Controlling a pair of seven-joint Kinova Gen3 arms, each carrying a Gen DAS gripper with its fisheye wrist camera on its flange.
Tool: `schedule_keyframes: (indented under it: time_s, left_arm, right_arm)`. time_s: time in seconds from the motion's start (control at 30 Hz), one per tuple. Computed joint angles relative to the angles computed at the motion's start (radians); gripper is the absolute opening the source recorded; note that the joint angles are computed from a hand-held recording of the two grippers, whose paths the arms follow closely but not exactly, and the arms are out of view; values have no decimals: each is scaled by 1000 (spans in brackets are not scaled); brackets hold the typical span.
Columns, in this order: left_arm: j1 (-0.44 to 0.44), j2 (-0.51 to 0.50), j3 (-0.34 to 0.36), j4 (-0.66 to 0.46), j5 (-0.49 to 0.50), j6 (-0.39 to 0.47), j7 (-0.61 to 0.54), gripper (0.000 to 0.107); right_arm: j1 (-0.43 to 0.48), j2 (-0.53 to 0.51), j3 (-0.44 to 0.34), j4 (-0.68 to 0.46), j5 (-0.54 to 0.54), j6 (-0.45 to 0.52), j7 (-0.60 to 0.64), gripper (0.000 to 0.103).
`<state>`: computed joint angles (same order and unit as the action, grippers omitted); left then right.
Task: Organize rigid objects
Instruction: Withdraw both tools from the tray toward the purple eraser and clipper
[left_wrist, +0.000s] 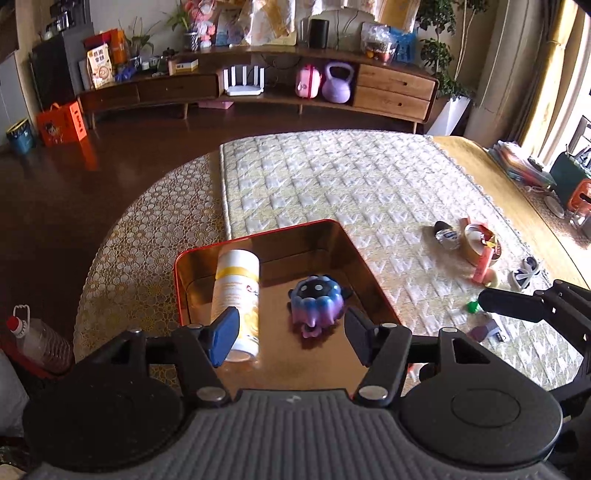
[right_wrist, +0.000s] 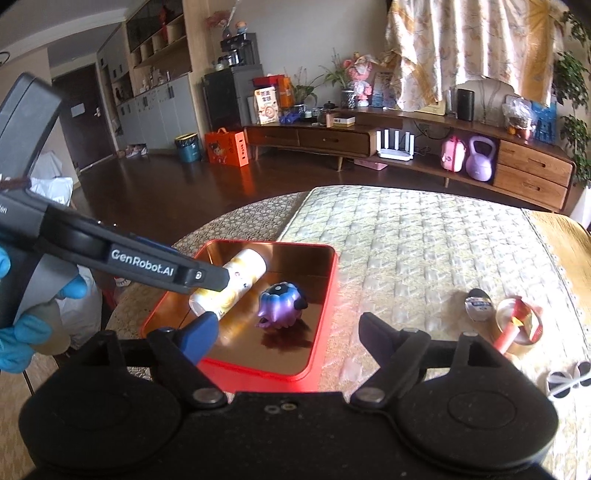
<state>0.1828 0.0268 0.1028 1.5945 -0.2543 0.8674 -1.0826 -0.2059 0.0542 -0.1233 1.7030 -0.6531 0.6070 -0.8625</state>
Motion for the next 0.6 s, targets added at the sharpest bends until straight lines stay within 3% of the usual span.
schedule_keyframes:
  time_s: [0.47, 0.6]
  left_arm:
    - [89, -67, 100, 73, -195, -27, 203, 75]
    - [117, -68, 126, 88, -251, -36, 278, 77]
  right_arm:
    - [-4, -146, 106, 140, -167, -57, 145, 102]
    - [-9, -170, 137, 169, -181, -77, 154, 103]
